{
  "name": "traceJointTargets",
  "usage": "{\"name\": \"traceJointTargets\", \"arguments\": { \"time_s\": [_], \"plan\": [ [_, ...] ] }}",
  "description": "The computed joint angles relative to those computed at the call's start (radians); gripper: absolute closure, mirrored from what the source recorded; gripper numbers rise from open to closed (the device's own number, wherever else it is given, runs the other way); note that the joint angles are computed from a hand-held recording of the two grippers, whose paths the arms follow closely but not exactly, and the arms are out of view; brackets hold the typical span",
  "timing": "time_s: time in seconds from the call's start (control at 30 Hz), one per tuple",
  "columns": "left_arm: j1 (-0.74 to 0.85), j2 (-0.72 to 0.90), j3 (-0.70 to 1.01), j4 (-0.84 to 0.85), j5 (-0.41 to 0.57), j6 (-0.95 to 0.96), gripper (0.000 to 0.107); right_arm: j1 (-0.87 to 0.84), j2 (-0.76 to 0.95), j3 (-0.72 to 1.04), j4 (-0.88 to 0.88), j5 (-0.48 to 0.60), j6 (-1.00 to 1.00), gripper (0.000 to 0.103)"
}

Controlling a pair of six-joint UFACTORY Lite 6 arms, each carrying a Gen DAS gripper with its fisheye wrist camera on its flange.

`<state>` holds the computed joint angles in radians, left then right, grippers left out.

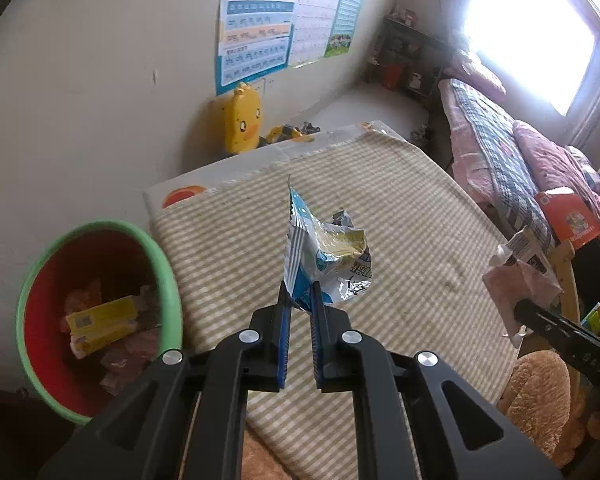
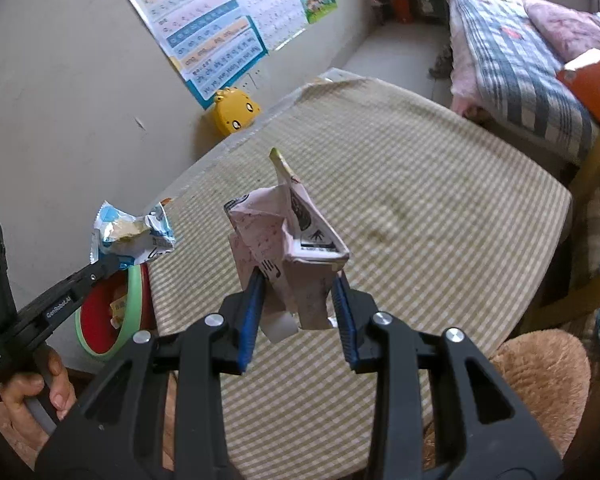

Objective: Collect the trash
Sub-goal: 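Carry the blue-white and pink paper wrappers over the red bin with both tools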

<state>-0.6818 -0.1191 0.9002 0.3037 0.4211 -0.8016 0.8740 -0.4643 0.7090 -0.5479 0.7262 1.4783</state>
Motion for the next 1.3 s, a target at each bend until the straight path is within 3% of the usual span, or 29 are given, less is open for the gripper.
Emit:
{"name": "traceJointTargets", "arguments": {
  "time_s": [0.6, 1.07, 1.3],
  "plan": [
    [0.160, -0.161, -0.198, -0.216, -0.056, 0.232, 0.101, 0.124, 0.312, 0.290, -0.041, 0.033, -0.023, 0.070],
    [0.271, -0.227, -0.281, -0.364, -0.056, 0.406, 0.100, 0.157, 0.428, 0.391, -0.008, 0.023, -0.063, 0.070],
    [0.325, -0.262, -0.318, -0.359, -0.044, 0.424, 0.100, 0.170, 0.477, 0.441, 0.000, 0.019, -0.090, 0.070]
  ]
}}
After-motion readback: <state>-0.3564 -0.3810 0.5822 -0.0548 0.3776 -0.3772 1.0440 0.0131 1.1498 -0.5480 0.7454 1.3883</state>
